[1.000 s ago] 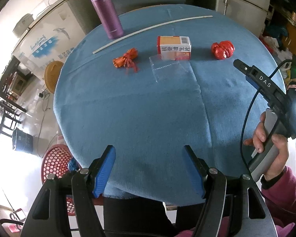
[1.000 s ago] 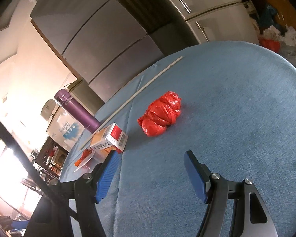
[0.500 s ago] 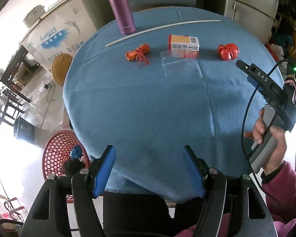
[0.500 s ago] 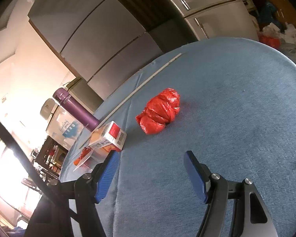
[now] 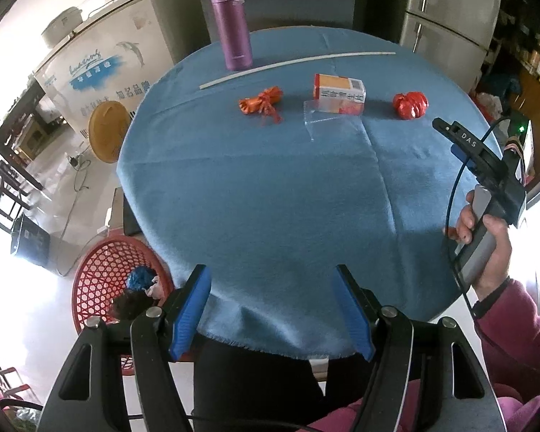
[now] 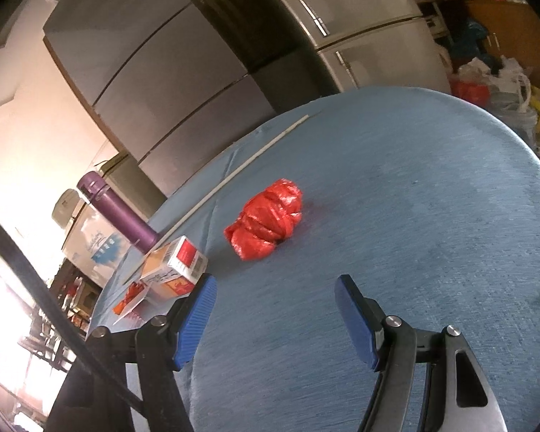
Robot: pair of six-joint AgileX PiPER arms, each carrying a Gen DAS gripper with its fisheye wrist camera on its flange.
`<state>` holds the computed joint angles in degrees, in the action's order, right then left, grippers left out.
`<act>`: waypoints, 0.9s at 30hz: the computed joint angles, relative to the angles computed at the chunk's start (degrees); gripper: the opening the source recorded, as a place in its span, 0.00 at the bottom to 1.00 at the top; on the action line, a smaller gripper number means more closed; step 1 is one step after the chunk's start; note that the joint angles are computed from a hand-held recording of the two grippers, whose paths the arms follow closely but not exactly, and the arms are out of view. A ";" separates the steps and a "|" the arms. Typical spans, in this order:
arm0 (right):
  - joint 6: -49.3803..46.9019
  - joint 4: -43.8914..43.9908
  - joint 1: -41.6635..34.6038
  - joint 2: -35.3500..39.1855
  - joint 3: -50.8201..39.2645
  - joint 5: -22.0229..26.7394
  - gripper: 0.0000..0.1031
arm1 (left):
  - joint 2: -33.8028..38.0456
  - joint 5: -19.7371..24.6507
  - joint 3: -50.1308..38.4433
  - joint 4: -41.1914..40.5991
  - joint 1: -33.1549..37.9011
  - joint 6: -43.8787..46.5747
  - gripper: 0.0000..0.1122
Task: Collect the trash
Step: 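Reach the right tool to the red plastic bag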
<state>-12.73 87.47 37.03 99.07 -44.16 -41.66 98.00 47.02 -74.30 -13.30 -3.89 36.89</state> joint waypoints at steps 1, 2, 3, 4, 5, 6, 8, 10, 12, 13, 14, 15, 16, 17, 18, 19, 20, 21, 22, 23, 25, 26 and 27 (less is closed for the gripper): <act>-0.35 0.55 0.03 0.01 -0.07 -0.28 0.70 | -0.30 0.14 0.28 -1.03 1.04 1.49 0.62; -1.02 1.35 0.06 0.07 -0.28 -0.44 0.70 | -0.64 0.24 0.62 -2.15 2.21 3.12 0.62; -1.47 1.93 0.07 0.06 -0.39 -0.54 0.70 | -1.01 0.39 0.96 -3.29 3.57 4.92 0.63; -1.79 2.57 0.18 0.07 -0.45 -0.87 0.70 | -1.22 0.53 1.11 -4.10 4.64 6.24 0.62; -2.00 3.29 0.32 0.10 -0.50 -1.34 0.70 | -1.50 0.82 1.23 -5.18 6.03 7.89 0.63; -2.07 3.83 0.37 0.06 -0.50 -1.70 0.70 | -1.64 1.28 1.09 -6.28 7.39 9.46 0.63; -1.87 4.60 0.27 0.05 -0.41 -2.08 0.70 | -1.85 1.92 1.01 -8.36 9.86 12.19 0.63; -2.23 6.20 0.12 0.08 -0.52 -2.37 0.70 | -1.50 2.76 0.57 -10.44 12.34 14.56 0.64; -2.26 6.79 -0.08 -0.04 -0.39 -2.19 0.70 | -0.71 3.72 -0.07 -12.16 13.96 16.09 0.64; -2.43 7.24 -0.23 -0.16 -0.30 -2.07 0.70 | -0.14 4.10 -0.48 -12.66 14.42 16.54 0.65; -2.14 7.57 -0.26 -0.25 -0.12 -2.08 0.70 | 0.50 4.27 -0.86 -12.89 14.69 16.83 0.65; -1.52 7.40 -0.44 -0.33 0.11 -1.83 0.70 | 1.29 4.35 -1.33 -12.88 14.76 17.02 0.65; -0.66 6.94 -0.79 -0.53 0.51 -1.24 0.70 | 2.19 4.42 -1.94 -12.77 14.65 17.16 0.65; 0.89 6.29 -1.24 -0.81 1.16 -0.47 0.70 | 2.83 4.34 -2.35 -12.47 14.42 16.99 0.65; 2.41 5.68 -1.49 -1.10 1.78 -0.06 0.70 | 3.86 4.17 -3.16 -11.89 14.02 16.72 0.65; 4.32 4.79 -1.93 -1.41 2.52 0.55 0.70 | 5.09 4.04 -4.31 -11.21 13.39 16.22 0.65; 5.84 4.06 -2.35 -1.66 3.14 1.22 0.70 | 6.30 3.97 -5.52 -10.68 12.70 15.73 0.65; 7.40 3.11 -2.64 -1.88 3.62 1.47 0.70 | 7.26 4.11 -6.63 -10.41 12.33 15.56 0.65; 6.67 4.00 -2.89 -1.92 3.35 1.74 0.70 | 8.40 4.26 -8.05 -10.06 11.63 15.10 0.65; 3.66 6.06 -3.53 -2.03 2.43 2.56 0.70 | 10.10 4.62 -10.39 -9.60 10.52 14.53 0.65; -0.02 7.72 -5.28 -2.54 1.15 4.80 0.70 | 12.56 4.89 -14.11 -9.08 8.67 13.87 0.65; -0.19 7.45 -6.23 -3.02 0.74 5.87 0.70 | 13.85 4.79 -16.23 -9.12 7.62 13.89 0.65; -1.60 8.16 -7.43 -3.39 -0.11 7.10 0.70 | 14.74 4.46 -17.68 -9.29 6.76 14.06 0.65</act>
<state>-14.33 95.62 29.60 95.67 -44.27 -34.57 112.74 51.48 -91.98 -22.59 2.87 50.95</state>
